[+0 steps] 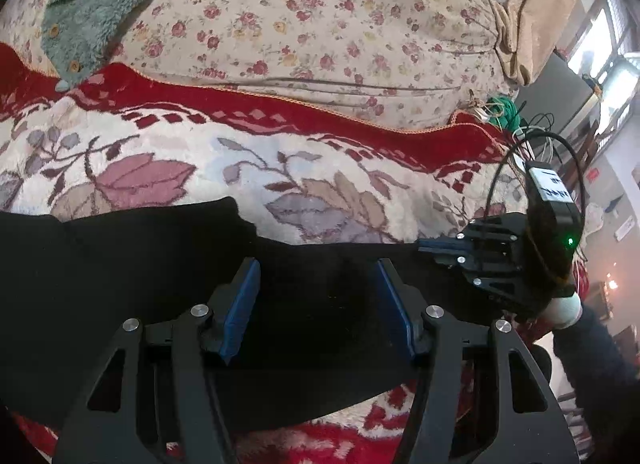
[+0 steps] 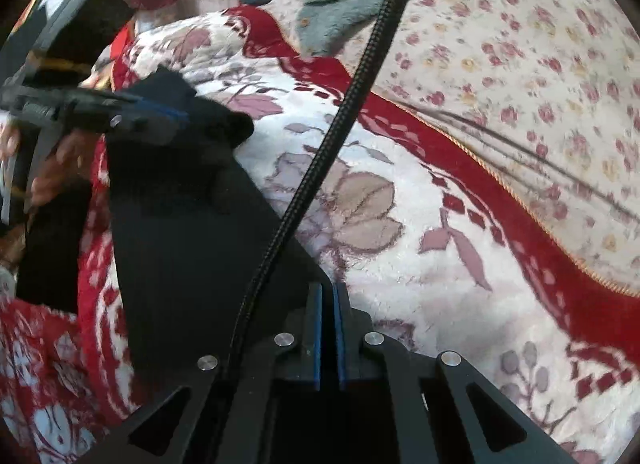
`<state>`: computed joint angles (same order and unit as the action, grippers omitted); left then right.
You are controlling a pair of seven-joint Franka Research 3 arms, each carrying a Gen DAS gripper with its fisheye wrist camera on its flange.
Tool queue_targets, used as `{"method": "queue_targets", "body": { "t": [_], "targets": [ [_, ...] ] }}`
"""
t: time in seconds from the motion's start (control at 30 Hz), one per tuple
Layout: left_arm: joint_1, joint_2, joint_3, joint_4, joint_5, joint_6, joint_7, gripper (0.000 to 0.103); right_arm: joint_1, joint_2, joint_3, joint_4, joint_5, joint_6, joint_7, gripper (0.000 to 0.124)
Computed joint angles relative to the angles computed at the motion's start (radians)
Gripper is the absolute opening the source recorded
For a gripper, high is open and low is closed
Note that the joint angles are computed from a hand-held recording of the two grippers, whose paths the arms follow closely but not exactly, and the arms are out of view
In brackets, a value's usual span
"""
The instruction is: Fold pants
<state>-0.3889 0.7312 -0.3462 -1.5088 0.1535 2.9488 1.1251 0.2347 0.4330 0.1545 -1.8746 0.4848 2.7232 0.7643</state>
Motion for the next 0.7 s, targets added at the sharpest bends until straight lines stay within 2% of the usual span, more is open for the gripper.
{"method": "queue_targets", "body": {
  "t": [0.1, 0.17, 0.2, 0.23, 0.3, 0.4, 0.43, 0.5, 0.6, 0.7],
  "targets": [
    [-0.019, -0.004, 0.012, 0.001, 0.013, 0.002, -0.004, 0.058, -0.023, -0.004, 0.015, 0.0, 0.054, -0.023, 0.002, 0.007],
    [-0.026, -0.001, 0.014, 0.009, 0.017, 0.0, -0.008, 0.058, -0.004, -0.024, -0.013, -0.014, 0.053, -0.028, 0.087, 0.021],
    [-0.04, 0.0, 0.027, 0.014, 0.023, 0.004, -0.019, 0.058, 0.002, -0.045, -0.02, -0.04, 0.057, -0.004, 0.116, 0.032],
    [-0.07, -0.002, 0.06, 0.021, 0.037, 0.004, -0.046, 0.058, -0.013, -0.073, -0.003, -0.077, 0.098, 0.026, 0.108, 0.034],
    [-0.122, 0.001, 0.115, 0.043, 0.071, -0.005, -0.097, 0.058, -0.043, -0.127, 0.033, -0.148, 0.207, 0.073, 0.073, 0.034],
    [-0.185, 0.013, 0.177, 0.077, 0.13, -0.02, -0.162, 0.058, -0.045, -0.204, 0.047, -0.248, 0.345, 0.134, 0.072, 0.035],
    [-0.215, 0.018, 0.206, 0.09, 0.156, -0.026, -0.194, 0.058, -0.038, -0.231, 0.046, -0.283, 0.383, 0.156, 0.077, 0.038],
    [-0.245, 0.027, 0.232, 0.106, 0.2, -0.028, -0.234, 0.058, -0.012, -0.283, 0.038, -0.356, 0.436, 0.221, 0.096, 0.05],
    [-0.271, 0.046, 0.244, 0.133, 0.251, -0.033, -0.27, 0.058, 0.002, -0.35, 0.04, -0.425, 0.614, 0.251, 0.014, 0.05],
    [-0.284, 0.065, 0.237, 0.161, 0.281, -0.05, -0.287, 0.058, 0.043, -0.408, 0.013, -0.49, 0.689, 0.292, 0.013, 0.05]
  ]
}}
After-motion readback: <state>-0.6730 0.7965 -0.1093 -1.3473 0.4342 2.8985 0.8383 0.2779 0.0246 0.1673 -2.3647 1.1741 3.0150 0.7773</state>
